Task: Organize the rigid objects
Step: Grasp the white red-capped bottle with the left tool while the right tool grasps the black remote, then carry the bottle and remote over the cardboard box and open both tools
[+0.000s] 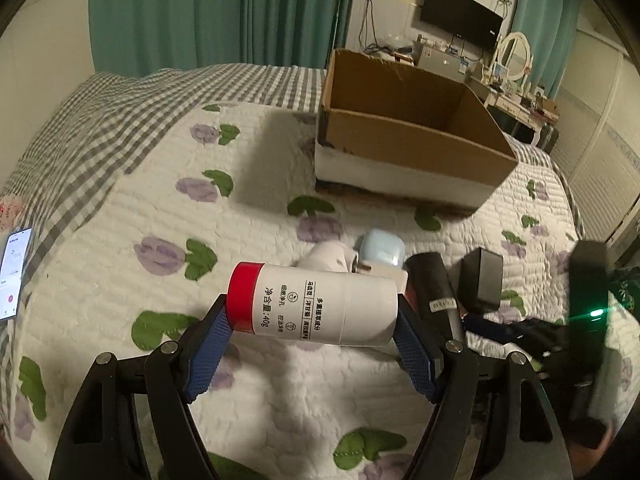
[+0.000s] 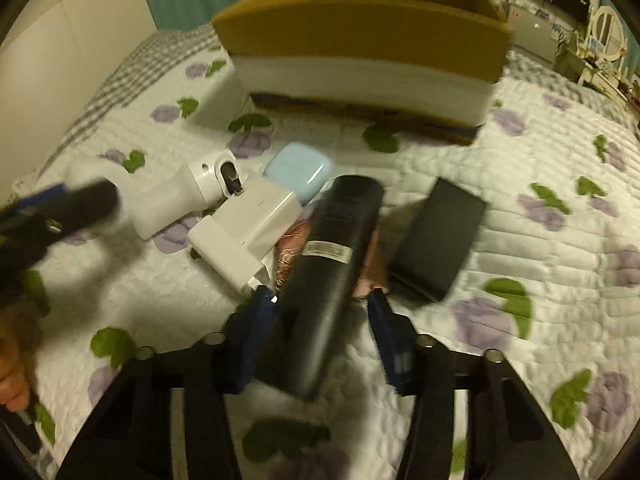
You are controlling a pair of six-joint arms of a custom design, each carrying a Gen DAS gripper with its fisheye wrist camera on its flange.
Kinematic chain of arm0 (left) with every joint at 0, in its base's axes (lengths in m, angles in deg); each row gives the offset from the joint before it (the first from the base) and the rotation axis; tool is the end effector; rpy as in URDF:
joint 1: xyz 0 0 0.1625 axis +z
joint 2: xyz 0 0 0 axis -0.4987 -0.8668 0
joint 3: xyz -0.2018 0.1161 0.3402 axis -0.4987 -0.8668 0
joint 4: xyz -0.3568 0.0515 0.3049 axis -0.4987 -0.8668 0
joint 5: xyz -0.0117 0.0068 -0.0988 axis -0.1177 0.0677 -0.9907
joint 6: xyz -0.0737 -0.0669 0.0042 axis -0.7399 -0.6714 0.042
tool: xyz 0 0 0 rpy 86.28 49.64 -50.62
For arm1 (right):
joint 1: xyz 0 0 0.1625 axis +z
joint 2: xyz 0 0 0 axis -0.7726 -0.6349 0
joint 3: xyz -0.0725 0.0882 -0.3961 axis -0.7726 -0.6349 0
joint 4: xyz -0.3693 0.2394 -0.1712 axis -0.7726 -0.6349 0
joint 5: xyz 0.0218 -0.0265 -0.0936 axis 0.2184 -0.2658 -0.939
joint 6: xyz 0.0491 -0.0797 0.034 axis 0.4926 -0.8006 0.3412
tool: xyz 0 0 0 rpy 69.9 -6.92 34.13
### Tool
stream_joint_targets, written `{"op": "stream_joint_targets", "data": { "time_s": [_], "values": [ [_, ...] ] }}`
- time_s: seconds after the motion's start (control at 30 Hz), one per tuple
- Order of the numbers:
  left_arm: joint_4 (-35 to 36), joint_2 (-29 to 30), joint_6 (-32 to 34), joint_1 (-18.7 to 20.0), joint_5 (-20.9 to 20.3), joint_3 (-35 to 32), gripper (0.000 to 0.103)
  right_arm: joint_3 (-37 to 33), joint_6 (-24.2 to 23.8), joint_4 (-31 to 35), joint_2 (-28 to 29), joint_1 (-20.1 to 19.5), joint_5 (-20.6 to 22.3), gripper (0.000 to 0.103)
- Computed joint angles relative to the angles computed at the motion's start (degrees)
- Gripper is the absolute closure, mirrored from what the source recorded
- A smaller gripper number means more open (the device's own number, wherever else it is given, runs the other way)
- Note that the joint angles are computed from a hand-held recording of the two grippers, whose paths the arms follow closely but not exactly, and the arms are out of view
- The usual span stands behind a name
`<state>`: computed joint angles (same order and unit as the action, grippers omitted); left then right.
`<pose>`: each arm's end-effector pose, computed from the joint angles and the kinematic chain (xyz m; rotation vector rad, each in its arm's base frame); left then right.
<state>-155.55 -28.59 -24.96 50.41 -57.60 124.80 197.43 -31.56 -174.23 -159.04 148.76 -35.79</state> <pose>-0.2784 -0.3283 0.1094 0.2678 2.3253 -0.8462 0.1397 -0.3692 0.1429 0.6258 -2.4711 0.4685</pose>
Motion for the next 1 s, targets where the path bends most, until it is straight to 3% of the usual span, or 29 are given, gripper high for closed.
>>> {"op": "stream_joint_targets", "data": {
  "time_s": [0.2,0.37,0.57,0.73,0.87,1.0],
  "values": [
    [-3.9,-1.1,2.0,0.8,-0.3,1.4,0.025,-3.1,0.4,-4.8,7.8,2.0,-5.6,0.057],
    [-4.9,-1.2,2.0,0.7,-0.8,1.9,0.025,-3.7,-5.5,-11.8,12.5,2.9,-8.7,0.057],
    [-3.4,-1.1,0.8,-0.4,-0.6,1.8,0.025,-0.5,-8.8,-10.2,6.3,0.9,-5.4,0.060],
    [-1.4,-0.9,-0.9,-1.6,-0.6,0.9,0.025,3.7,-12.1,-9.1,-2.1,1.4,-2.2,0.062],
    [0.7,-0.7,-2.2,-3.0,-0.2,-0.1,0.025,5.2,-12.5,-5.3,-8.4,1.9,-0.5,0.064],
    [2.2,-0.2,-2.8,-4.3,0.5,-1.4,0.025,5.5,-12.4,-3.8,-10.9,2.4,0.1,0.067]
  ]
}}
